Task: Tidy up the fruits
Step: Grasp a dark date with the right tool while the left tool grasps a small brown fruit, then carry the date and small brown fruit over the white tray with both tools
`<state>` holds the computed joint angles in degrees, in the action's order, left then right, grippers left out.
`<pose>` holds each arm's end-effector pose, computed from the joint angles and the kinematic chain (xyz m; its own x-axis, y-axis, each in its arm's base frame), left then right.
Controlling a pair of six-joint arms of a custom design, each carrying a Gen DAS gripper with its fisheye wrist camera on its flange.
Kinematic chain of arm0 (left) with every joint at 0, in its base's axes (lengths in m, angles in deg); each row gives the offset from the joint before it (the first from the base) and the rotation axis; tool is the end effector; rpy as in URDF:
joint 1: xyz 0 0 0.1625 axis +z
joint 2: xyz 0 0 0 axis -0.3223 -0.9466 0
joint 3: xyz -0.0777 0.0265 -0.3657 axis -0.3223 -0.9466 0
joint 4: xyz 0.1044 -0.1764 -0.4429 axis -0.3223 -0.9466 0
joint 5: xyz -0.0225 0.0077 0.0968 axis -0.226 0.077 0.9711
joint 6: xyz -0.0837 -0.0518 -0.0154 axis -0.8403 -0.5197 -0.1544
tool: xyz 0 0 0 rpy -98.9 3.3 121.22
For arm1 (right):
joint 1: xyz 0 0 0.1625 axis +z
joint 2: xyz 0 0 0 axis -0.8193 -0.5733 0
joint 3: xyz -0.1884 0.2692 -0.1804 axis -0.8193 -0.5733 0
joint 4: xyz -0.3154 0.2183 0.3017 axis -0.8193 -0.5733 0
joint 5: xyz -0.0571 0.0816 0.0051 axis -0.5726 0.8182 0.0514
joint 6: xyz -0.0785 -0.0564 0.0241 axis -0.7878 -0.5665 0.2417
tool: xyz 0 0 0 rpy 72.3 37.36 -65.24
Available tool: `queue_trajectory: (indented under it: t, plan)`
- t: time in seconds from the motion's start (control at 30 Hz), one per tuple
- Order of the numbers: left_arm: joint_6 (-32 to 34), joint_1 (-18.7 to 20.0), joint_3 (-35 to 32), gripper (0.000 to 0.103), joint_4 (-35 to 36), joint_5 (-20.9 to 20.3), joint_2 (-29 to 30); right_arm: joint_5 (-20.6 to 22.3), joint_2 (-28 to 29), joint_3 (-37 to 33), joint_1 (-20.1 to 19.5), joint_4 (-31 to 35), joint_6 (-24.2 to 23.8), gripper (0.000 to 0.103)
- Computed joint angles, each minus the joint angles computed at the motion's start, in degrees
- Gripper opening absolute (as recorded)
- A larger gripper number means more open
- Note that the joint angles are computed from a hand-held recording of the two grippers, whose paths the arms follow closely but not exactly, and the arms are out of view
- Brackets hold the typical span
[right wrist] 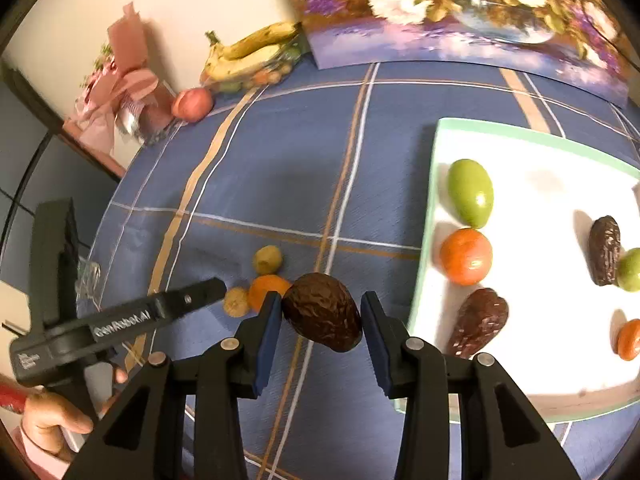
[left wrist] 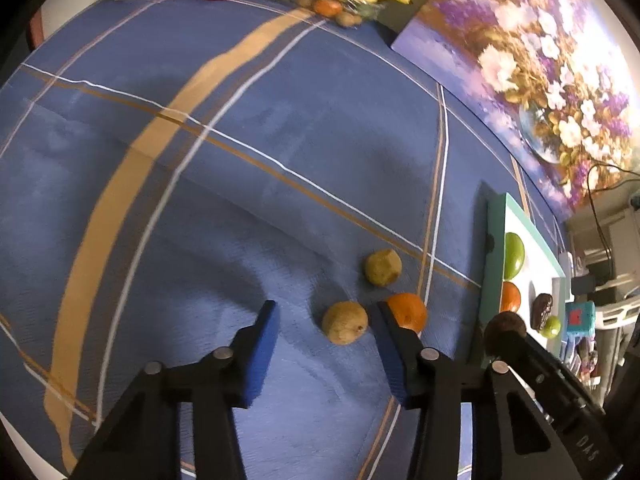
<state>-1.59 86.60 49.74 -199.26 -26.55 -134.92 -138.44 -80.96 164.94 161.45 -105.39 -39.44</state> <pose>-0.1161 -0.7409 0.1960 -0.9009 0.1966 -0.3869 0.2418 0.9677 -0.0714 0.2697 -0.6423 0.0989 -0.8945 0.2152 0.3919 -0.0289 0.8469 -0.5310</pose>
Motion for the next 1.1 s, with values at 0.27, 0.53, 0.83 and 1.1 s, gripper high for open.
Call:
queue_trajectory:
  t: [0.27,0.53,0.83,1.1]
  plan:
    - [0.0,0.1,-0.6,0.032,2.2,-0.8,1.1,0.0,-1.7,1.7,-0.8,-1.2,1.3,0.042]
    - [0.3,-0.2,0.6,0.028,-1.0,-0.6,0.3,0.5,-3.0,3.1,-1.2,-2.6,1.4,0.042]
    - [6.3,-2.5,5.5,0.028,-11.3,-2.8,-4.0,-3.3,-7.3,7.2,-1.2,-7.6,3.7,0.042]
    - [12.3,-5.4,8.6,0.028,-12.9,-5.7,-4.7,-13.2,-12.4,11.5,-0.9,-9.9,7.4,0.042]
